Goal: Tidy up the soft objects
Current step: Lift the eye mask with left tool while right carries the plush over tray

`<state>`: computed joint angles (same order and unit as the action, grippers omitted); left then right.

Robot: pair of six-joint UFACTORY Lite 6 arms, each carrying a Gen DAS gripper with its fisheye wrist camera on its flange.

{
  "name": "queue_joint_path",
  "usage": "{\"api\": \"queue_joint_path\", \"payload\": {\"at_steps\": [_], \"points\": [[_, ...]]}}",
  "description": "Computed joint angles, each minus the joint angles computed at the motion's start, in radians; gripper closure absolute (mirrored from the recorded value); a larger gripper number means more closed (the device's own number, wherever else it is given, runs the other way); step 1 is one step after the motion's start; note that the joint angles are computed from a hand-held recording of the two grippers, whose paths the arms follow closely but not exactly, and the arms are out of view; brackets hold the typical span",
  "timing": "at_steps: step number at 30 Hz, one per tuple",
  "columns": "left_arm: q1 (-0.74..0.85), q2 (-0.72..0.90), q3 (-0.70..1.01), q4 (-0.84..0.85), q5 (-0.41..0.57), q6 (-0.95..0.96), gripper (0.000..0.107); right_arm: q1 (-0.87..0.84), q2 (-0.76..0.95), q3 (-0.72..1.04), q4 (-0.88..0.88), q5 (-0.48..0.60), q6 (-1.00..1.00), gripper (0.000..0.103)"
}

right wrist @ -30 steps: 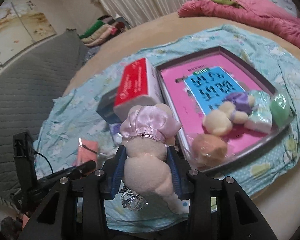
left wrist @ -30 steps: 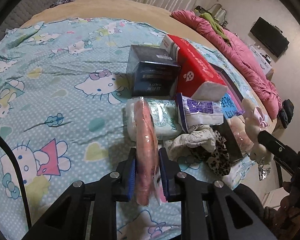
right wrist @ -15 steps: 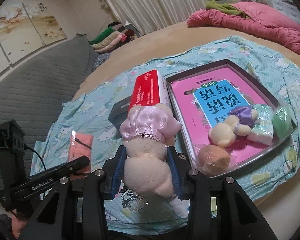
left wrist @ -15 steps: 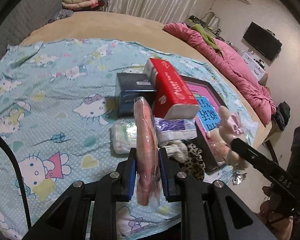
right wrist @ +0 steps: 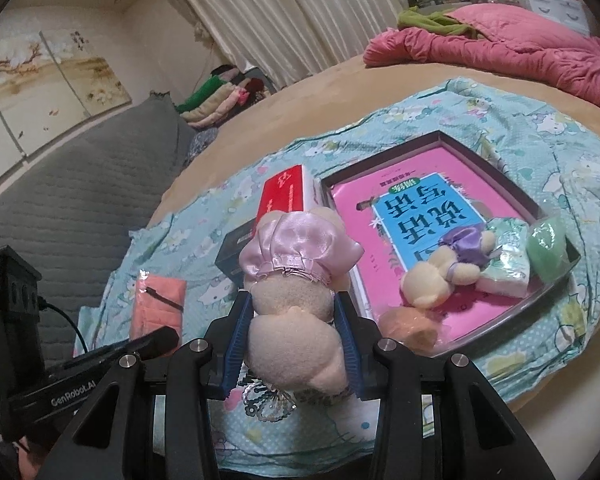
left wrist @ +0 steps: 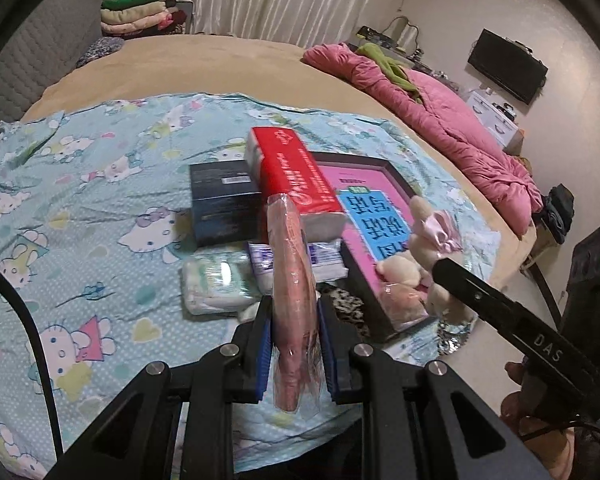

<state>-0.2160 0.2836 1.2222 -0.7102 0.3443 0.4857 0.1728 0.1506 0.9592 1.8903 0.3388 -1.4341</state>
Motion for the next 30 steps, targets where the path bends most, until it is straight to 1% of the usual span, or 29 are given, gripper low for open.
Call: {"api": "queue_joint_path", "payload": {"at_steps": [5,16,24,30], "points": [[-0.064,-0.007,0.02,0.142,-0.013,-0.143,0.085,-0.033,-0.035,-0.028,0.017,0.01,-0.025,0.06],[-0.157,0.004,0.083,0.313,-0.002,-0.319,0.085,-0.11,-0.083,-0.068,0.039,0.034,-0.053,0.06],[-0.208,0.056,0.169,0.384,0.024,-0.394,0.085,-0.187,-0.116,-0.078,0.044,0.034,-0.081,0.06],[-0.243,0.126,0.273,0.445,0.047,-0.452,0.085,-0.265,-0.132,-0.085,0.051,0.049,-0.095,0.06]]}}
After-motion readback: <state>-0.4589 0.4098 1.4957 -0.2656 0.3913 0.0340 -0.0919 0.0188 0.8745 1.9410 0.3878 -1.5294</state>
